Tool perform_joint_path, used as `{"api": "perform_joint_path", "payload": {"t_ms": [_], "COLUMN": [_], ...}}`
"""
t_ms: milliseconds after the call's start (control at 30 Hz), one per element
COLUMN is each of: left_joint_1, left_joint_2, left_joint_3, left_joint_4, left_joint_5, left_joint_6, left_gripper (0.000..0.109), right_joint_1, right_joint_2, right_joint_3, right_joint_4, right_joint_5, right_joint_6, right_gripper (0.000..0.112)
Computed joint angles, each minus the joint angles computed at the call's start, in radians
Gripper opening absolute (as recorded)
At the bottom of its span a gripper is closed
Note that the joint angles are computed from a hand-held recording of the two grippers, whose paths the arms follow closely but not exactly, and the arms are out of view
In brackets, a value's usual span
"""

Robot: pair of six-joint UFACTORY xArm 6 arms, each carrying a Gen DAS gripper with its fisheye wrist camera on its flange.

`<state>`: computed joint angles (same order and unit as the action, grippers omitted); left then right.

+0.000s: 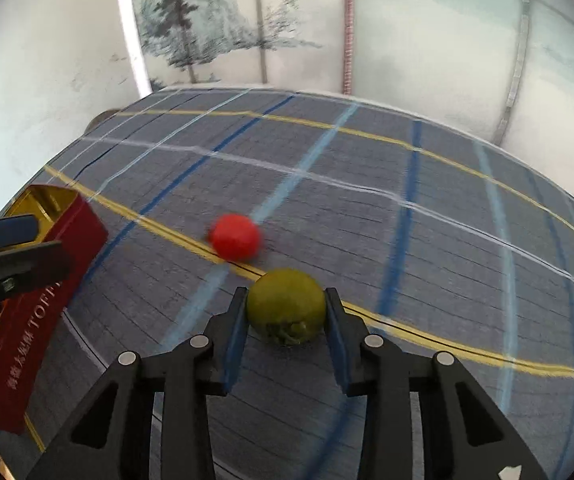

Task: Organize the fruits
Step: 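Grasp a green fruit with the right gripper while the left gripper grasps the red tomato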

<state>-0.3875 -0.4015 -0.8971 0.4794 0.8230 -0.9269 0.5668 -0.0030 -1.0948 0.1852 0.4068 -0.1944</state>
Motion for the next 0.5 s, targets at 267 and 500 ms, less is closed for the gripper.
{"api": "perform_joint_path", "payload": {"t_ms": [267,500], "left_joint_1": [-0.003,0.029], "left_joint_2": [0.195,0.328], "left_joint_3": [-0.129,-0.211], "left_joint_4": [-0.049,-0.097], "left_joint_5": [-0.072,-0.119], "left_joint_6": [0.056,0.107], "left_gripper": [0.066,0.063], "right_joint_1": [-0.148,-0.21], "right_joint_2": [-0.124,-0.158], "right_joint_3": [0.131,0.176], "right_joint_4": [-0.095,-0.043], "right_joint_5": [-0.021,-0.012], "right_joint_6": [0.08,0.05], "right_gripper": [0.034,0.034]}}
